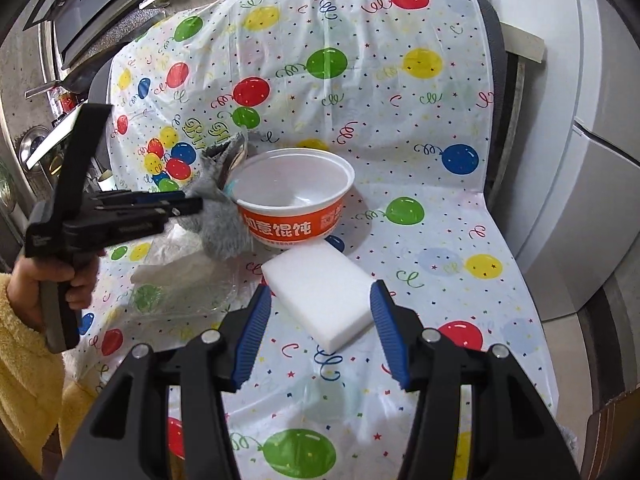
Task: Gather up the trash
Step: 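Lift the grey cloth with the left gripper while the right gripper grasps the clear plastic bag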
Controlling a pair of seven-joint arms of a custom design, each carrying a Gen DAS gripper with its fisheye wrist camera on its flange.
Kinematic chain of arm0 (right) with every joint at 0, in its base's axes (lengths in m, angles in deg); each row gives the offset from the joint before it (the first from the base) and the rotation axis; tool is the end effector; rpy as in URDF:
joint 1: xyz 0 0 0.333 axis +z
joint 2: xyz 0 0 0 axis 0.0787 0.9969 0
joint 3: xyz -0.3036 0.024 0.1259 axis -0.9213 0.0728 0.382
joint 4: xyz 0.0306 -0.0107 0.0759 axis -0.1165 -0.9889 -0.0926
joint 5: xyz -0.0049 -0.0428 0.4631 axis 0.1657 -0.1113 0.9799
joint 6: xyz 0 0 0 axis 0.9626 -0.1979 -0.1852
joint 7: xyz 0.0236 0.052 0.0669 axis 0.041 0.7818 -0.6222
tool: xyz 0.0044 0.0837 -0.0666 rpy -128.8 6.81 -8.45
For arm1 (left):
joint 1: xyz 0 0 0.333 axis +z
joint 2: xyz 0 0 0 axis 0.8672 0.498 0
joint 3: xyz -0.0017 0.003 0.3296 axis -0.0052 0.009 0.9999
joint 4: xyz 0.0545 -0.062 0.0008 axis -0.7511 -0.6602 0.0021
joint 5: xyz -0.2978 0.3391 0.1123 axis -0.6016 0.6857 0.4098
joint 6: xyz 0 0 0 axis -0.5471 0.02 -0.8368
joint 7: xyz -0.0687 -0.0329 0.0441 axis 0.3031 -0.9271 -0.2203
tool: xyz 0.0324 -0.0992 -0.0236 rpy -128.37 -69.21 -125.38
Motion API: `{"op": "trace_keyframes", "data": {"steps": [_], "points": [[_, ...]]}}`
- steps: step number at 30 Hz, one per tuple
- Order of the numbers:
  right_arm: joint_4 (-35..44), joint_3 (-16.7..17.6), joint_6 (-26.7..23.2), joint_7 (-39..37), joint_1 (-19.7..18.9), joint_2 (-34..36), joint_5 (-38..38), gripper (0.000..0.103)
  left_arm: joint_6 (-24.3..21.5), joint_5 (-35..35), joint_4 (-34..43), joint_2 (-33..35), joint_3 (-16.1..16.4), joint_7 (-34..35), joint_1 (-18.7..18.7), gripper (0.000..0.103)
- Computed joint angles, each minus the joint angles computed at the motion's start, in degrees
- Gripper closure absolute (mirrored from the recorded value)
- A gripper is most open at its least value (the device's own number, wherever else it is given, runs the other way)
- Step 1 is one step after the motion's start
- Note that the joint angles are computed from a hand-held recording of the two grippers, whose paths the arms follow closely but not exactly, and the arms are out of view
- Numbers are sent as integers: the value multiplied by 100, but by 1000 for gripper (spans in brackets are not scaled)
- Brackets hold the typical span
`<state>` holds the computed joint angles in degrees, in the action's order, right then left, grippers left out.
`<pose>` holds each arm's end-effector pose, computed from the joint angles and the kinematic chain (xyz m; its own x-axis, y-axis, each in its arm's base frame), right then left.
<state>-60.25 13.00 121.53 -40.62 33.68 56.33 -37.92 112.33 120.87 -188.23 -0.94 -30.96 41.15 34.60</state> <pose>0.4759 0.2951 0.4267 0.6716 -0.7361 -0.0840 -0.5627 -0.4330 -0.7042 0.4442 -0.4362 0.4187 0.1653 -0.9861 0.0194 -0.7058 -0.1320 -0.6961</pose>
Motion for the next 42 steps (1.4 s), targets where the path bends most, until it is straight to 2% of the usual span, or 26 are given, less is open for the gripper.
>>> {"op": "trace_keyframes", "data": {"steps": [3,6,8,9,11,12,13,18,22,24,26,28,30,38,42], "points": [[-86,-18,7,-36,38,-131,80,52,-89,193,-139,-346,-75,-173,-38,100],[-185,-17,32,-31,91,-290,132,52,-350,466,-219,-705,-237,-431,-52,103],[-231,-18,5,-23,127,-379,145,52,-316,429,-274,-906,-280,-436,-63,102],[-269,-10,12,-15,149,-437,146,52,-211,275,-282,-942,-264,-277,-73,99],[-335,-53,16,-107,250,-547,250,50,-302,30,-186,-832,-310,51,-93,69],[-360,-58,26,-125,278,-580,274,48,-499,21,-106,-724,-361,154,-102,38],[-379,-59,37,-129,293,-601,281,47,-640,81,-28,-581,-398,222,-114,35],[-343,21,3,109,183,-524,6,46,-432,14,52,-163,-245,256,-141,35],[-213,-44,49,128,191,-363,46,45,-127,-77,132,139,-77,457,-111,38],[-173,-48,52,139,167,-292,43,45,20,-98,152,253,1,526,-77,43],[-144,-25,44,191,116,-229,-24,45,230,-159,130,308,75,602,-29,54],[-126,-3,51,253,67,-178,-100,45,346,-198,113,314,112,674,-1,77],[-116,2,71,309,26,-140,-148,45,362,-101,77,252,112,657,-4,94],[-210,-32,108,381,10,-279,-116,45,-81,488,-393,-803,-140,-311,2,98],[-327,-24,109,376,60,-460,-123,45,83,582,-571,-1320,-295,-511,57,97]]}}
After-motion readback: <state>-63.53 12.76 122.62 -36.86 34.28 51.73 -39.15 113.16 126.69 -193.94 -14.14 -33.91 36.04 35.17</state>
